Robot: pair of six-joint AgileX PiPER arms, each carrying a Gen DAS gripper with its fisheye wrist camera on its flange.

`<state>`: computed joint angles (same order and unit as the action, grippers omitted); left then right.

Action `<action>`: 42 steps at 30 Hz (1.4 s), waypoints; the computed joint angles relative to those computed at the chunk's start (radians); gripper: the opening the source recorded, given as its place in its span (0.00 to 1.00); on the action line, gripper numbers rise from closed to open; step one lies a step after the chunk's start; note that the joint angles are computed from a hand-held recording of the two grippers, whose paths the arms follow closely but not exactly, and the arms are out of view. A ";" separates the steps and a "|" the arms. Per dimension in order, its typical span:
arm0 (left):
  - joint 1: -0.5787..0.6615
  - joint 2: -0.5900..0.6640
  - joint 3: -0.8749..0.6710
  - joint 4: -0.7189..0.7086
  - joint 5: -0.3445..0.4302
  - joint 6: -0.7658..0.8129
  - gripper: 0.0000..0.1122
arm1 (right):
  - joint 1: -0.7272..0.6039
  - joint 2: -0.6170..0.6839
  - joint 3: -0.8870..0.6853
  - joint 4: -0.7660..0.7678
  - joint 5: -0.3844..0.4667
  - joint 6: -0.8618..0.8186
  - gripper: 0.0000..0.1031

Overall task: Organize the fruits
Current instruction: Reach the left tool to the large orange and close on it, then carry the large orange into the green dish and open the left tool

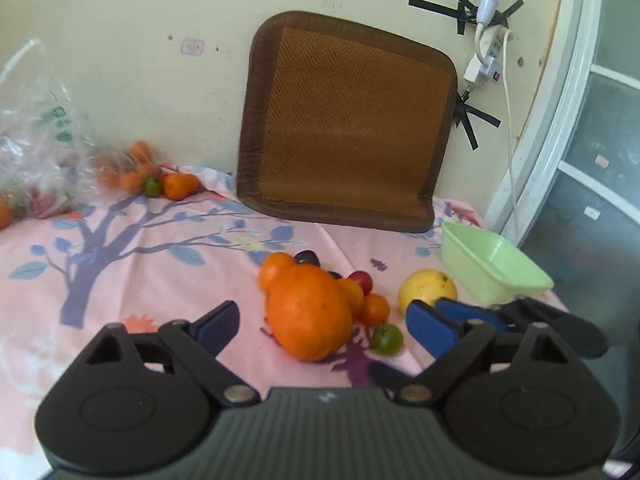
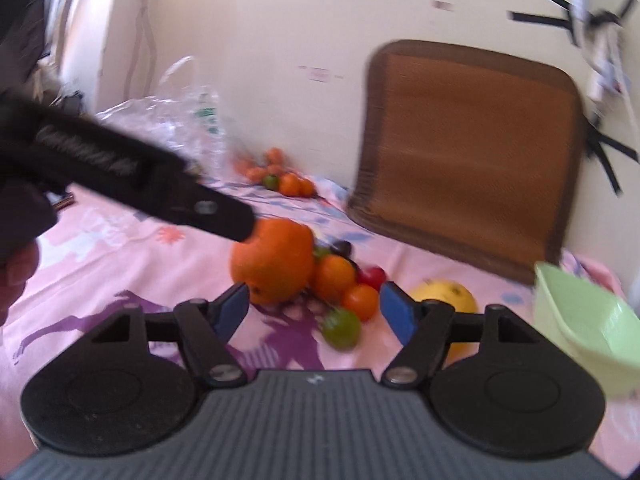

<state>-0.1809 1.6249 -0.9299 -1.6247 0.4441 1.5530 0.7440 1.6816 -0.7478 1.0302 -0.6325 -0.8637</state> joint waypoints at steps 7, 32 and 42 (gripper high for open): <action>0.015 0.154 -0.159 0.201 0.059 -0.251 0.63 | -0.079 0.161 -0.233 -0.030 0.172 -0.100 0.71; -0.502 0.560 -1.003 0.841 0.098 -1.080 0.44 | -0.475 -0.190 0.213 -0.213 -0.139 0.118 0.61; -0.587 0.804 -1.384 1.127 0.214 -1.385 0.45 | -0.767 -0.131 0.179 -0.611 0.083 0.467 0.60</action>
